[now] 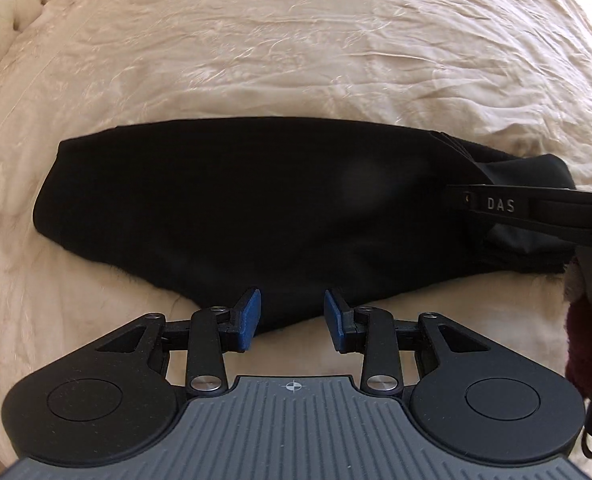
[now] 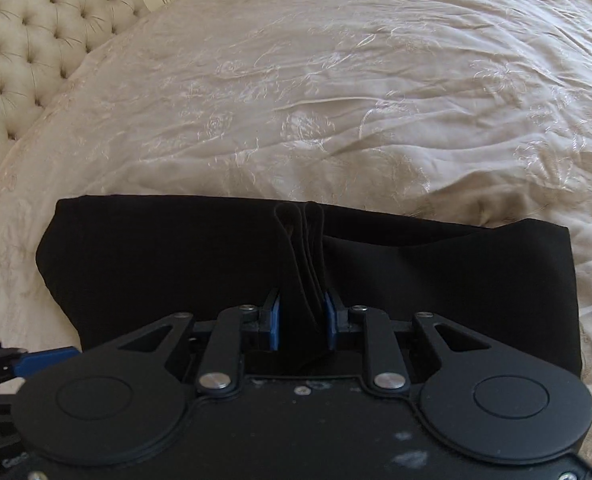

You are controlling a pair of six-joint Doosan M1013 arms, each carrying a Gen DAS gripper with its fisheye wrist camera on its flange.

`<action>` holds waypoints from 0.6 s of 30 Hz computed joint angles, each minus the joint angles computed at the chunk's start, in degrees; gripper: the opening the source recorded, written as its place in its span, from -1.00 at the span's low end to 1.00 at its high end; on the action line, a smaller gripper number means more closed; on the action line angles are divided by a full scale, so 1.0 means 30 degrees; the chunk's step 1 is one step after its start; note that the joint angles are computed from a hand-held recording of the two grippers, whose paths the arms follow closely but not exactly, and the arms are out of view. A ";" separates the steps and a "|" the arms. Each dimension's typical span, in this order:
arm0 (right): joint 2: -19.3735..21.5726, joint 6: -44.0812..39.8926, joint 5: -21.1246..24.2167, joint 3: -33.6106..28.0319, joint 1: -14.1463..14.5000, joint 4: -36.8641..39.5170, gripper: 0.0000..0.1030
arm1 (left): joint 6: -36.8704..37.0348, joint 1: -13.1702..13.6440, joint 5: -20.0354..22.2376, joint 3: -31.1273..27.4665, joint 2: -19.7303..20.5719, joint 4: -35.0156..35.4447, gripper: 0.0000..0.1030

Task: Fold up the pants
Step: 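Close the right gripper on the leg hems and lift them up, then carry the hems with the right gripper over toward the waistband and lower them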

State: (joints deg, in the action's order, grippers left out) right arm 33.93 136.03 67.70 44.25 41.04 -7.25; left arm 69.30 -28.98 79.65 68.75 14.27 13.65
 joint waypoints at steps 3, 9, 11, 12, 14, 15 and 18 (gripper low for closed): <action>0.0350 0.0263 0.0166 -0.0412 0.0259 -0.0510 -0.20 | -0.0333 0.0283 -0.0051 0.0495 -0.0451 -0.0321 -0.34; -0.1197 0.0664 -0.2513 0.1038 0.0102 -0.0346 -0.10 | -0.0105 0.0538 -0.0549 0.0807 -0.0684 -0.1012 -0.34; -0.2092 0.1807 -0.3593 0.2145 0.0037 -0.1326 -0.06 | 0.0086 0.0540 -0.0795 0.0741 -0.0642 -0.1160 -0.34; -0.2389 0.2447 -0.3688 0.2531 0.0015 -0.1895 -0.06 | 0.0190 0.0539 -0.0873 0.0696 -0.0629 -0.1242 -0.34; -0.2756 0.3851 -0.2719 0.3004 -0.0037 -0.3272 -0.06 | 0.0382 0.0526 -0.1023 0.0642 -0.0626 -0.1397 -0.34; -0.2800 0.4169 -0.2014 0.3073 -0.0115 -0.3574 -0.19 | 0.0484 0.0507 -0.1091 0.0642 -0.0646 -0.1458 -0.34; -0.2789 0.4939 0.0467 0.3330 -0.0587 -0.3316 -0.93 | 0.0870 0.0429 -0.1108 0.0694 -0.0734 -0.1491 -0.34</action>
State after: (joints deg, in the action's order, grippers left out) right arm 25.56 150.84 69.10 54.24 39.28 -17.19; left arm 71.91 -27.70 76.32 70.83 12.07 9.18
